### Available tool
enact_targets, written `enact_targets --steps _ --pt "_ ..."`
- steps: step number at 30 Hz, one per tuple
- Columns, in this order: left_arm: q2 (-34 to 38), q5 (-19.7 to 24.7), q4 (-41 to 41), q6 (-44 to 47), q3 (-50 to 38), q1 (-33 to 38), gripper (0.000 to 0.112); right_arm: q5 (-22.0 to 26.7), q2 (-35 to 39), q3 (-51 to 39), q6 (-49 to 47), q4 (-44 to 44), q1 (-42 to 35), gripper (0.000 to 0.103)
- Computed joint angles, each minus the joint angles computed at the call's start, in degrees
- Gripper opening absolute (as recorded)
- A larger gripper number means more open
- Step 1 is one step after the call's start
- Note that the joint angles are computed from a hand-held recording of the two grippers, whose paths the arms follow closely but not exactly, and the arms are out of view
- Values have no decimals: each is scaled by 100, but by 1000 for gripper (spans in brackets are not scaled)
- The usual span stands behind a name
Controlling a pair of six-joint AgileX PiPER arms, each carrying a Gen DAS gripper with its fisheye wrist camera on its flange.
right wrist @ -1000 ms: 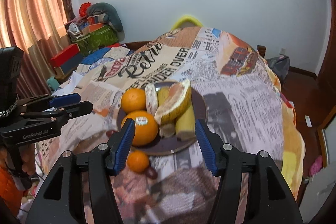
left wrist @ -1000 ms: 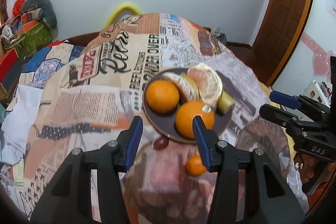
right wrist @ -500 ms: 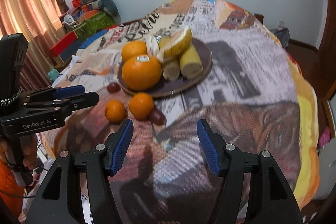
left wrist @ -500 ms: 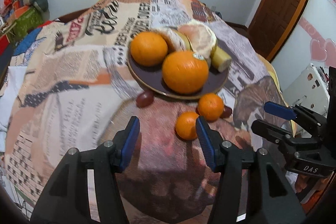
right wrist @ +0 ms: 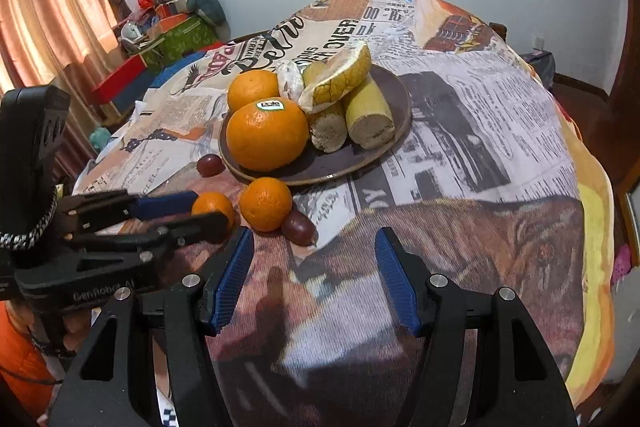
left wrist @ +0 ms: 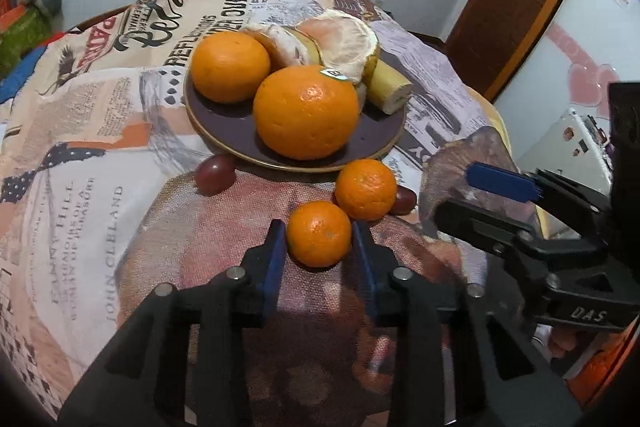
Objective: Organize fruits
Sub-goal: 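Move left tool to a small mandarin while right tool reaches another mandarin, then grasp a mandarin with left tool while right tool grasps the other mandarin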
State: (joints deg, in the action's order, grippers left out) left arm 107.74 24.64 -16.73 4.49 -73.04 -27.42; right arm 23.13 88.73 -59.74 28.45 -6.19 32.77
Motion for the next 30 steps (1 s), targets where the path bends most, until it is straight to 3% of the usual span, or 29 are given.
enact_targets --steps 3,11,15,19,21,25,30 --pt "-17 -34 49 -7 16 -10 33 -16 167 -176 -289 227 -44 59" --pt "-219 -195 1249 -1108 143 77 33 33 642 -678 -927 673 -28 59" --pt "-310 -248 1577 -1373 205 161 33 125 860 -872 -1379 1054 -55 46" --pt "-348 -297 1710 -1516 259 216 33 132 979 -967 -1985 1670 -108 41" --pt "-360 -293 1785 -1610 267 210 33 192 1028 -1031 -2229 1945 -109 32" --pt "-361 -300 1919 -1741 238 192 33 91 916 -929 -1840 1526 -11 31" --pt "-372 -282 2058 -1850 152 183 33 -4 700 -787 -2069 1870 -170 31"
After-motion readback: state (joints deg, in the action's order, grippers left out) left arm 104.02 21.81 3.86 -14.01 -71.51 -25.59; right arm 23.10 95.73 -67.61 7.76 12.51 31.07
